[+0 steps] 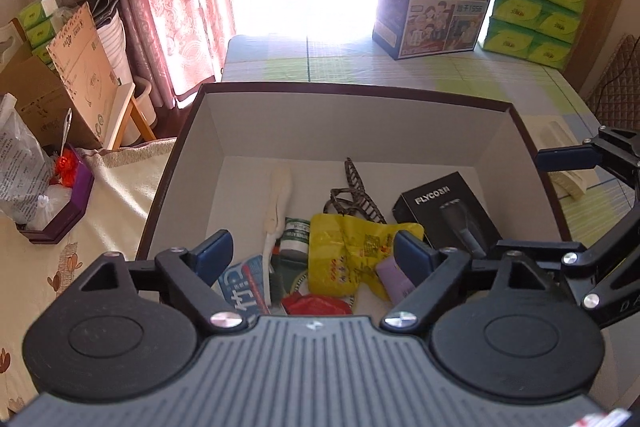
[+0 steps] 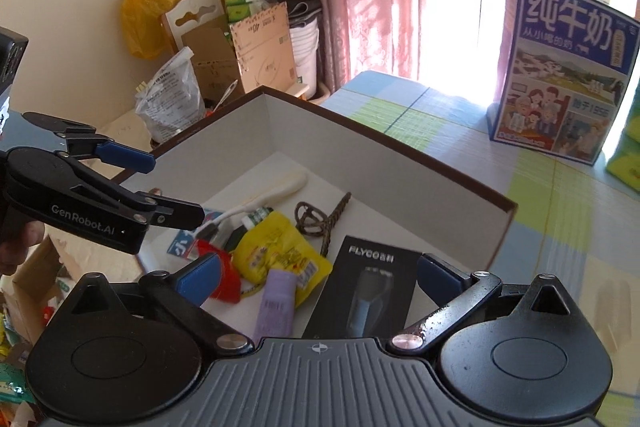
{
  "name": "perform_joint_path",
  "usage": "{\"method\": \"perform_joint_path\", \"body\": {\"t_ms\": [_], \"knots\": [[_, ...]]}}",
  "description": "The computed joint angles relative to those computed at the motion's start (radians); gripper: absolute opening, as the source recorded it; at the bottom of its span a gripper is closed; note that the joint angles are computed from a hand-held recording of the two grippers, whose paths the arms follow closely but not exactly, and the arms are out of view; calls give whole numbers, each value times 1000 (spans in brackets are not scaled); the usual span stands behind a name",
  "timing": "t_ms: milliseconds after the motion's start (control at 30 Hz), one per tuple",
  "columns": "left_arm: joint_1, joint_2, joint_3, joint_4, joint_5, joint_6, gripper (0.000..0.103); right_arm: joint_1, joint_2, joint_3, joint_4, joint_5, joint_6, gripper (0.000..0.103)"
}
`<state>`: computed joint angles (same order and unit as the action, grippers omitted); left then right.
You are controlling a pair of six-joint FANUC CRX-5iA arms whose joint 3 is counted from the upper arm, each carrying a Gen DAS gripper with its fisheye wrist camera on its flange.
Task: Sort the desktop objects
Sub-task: 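Open both tools to drop the toothbrush and striped hair clip into the box, then move both tools away from the box toward the cream hair clip and clear cup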
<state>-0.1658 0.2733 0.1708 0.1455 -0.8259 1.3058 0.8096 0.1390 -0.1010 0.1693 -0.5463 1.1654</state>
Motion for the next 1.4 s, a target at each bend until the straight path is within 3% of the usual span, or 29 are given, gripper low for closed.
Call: {"method": "perform_joint_path", "body": {"t_ms": [567,1033,1400], "knots": [[-81,-192,-141,-168,10,182,88,67,-201,-214,106,23,-150,101],[-178,-259,-160,-295,-39,394,88,53,-313,-267,-24,-12,19,101],[-291,-264,-176,-344,-98,609,89,-26,-420,-328,-143,-121,175,101]]}}
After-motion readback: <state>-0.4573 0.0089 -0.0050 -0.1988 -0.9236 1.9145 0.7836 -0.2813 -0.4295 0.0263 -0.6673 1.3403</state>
